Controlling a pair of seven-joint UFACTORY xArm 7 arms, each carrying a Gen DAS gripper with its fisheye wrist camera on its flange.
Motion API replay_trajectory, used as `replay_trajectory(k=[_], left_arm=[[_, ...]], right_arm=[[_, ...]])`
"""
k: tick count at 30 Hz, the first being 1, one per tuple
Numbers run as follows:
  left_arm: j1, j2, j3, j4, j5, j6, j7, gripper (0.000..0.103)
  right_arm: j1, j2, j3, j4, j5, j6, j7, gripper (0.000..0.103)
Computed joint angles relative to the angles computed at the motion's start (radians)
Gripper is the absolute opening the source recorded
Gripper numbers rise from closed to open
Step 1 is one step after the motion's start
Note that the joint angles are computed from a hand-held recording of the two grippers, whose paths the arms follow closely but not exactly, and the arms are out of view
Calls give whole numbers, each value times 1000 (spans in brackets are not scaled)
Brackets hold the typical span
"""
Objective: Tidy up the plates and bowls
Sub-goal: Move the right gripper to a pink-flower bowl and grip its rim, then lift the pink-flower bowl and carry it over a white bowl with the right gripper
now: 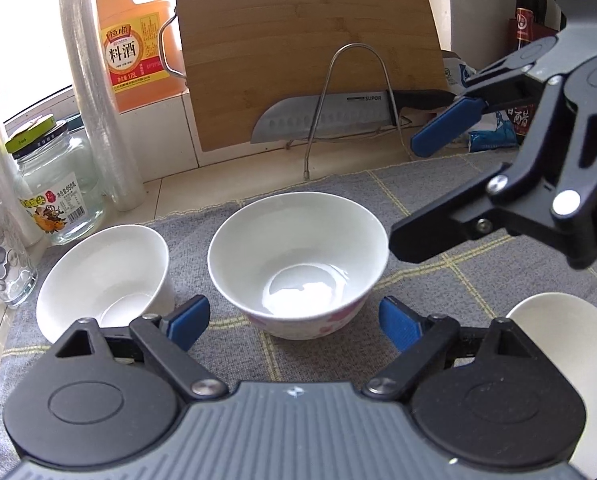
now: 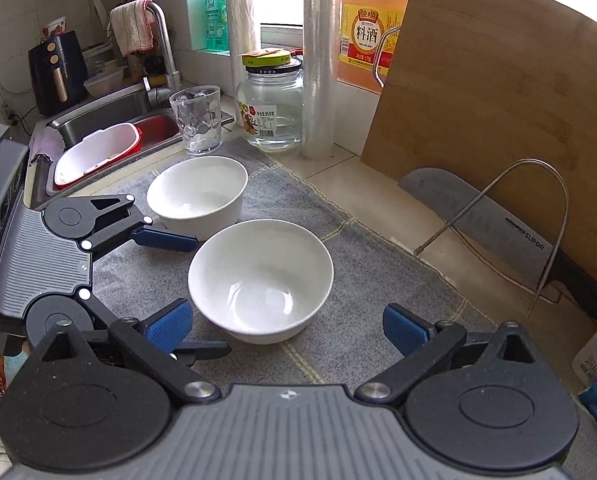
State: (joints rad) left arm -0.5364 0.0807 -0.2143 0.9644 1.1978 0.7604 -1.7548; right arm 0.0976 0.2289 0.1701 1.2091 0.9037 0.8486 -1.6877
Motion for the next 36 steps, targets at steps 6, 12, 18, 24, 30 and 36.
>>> replay_trajectory(k=[6,12,18,24,30,36], left_arm=[[8,18,12,6,11,-35,-10,91],[9,22,20,4,25,-56,-19,89],[16,22,25,-1,34,-79,-28,82],[20,20,26,-7,46,-90,-35,82],[25,16,26,-10,41,-103,-26,82],[23,0,16,-11,25,-92,1,82]], right_arm=[[30,90,21,94,-77,-4,95,101],[43,163,51,161,-152,-9,158,92],[46,205,77,192,-197,-25,193,84],[42,224,91,215,-220,-1,217,77],[40,220,94,213,-226,3,224,76],[36,202,92,200,-223,10,227,76]])
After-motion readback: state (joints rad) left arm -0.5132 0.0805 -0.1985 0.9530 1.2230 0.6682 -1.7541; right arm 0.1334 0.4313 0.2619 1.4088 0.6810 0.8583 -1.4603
